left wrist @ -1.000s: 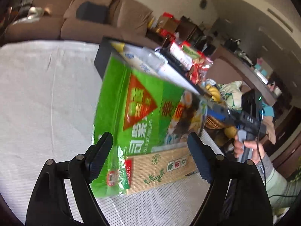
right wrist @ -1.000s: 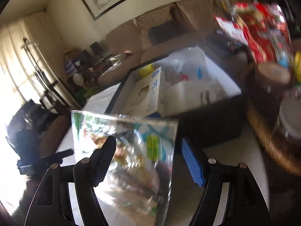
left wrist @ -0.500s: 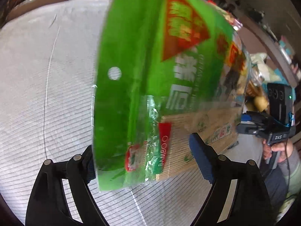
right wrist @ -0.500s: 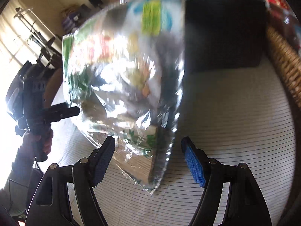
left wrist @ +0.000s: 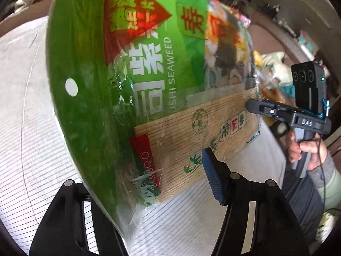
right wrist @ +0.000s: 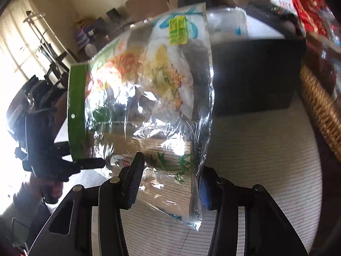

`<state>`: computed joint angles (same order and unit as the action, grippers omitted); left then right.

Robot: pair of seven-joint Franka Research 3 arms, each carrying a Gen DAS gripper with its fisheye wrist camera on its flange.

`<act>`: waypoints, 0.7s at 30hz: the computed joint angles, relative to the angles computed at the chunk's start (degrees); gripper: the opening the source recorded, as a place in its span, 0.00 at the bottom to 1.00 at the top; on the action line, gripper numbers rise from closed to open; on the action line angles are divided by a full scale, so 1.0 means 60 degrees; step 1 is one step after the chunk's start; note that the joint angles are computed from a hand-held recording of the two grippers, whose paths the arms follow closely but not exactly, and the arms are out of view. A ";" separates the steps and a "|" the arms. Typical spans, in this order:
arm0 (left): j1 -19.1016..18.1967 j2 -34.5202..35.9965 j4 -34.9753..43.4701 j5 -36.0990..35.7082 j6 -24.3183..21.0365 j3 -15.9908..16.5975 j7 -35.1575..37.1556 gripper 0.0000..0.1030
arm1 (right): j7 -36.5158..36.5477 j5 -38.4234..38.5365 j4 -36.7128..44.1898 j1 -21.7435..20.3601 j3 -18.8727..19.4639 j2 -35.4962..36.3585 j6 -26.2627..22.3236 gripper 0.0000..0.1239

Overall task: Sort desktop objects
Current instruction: 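Grasp the seaweed bag with the right gripper while the left gripper releases it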

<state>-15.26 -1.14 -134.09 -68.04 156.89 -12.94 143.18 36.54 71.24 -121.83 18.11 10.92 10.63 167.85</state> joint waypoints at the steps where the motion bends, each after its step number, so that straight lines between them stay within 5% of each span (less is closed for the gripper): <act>1: 0.0002 -0.0075 -0.0018 -0.0178 -0.0011 0.0007 0.0132 0.58 | -0.0282 0.0159 0.0019 0.0015 0.0052 -0.0048 0.0226 0.38; 6: 0.0030 -0.0269 -0.0055 -0.1668 -0.0189 0.0201 0.1176 0.62 | -0.1672 0.1379 0.0292 0.0061 0.0197 -0.0141 0.0471 0.38; 12: 0.0313 -0.0219 0.0052 -0.3037 -0.0540 0.0308 0.2012 0.63 | -0.1874 0.1200 0.0312 0.0219 0.0131 -0.0110 0.0376 0.38; 21: 0.0309 -0.0568 -0.0253 -0.1725 -0.0195 0.0243 0.0668 0.63 | -0.1981 0.1447 0.0619 0.0159 -0.0045 -0.0104 -0.0384 0.38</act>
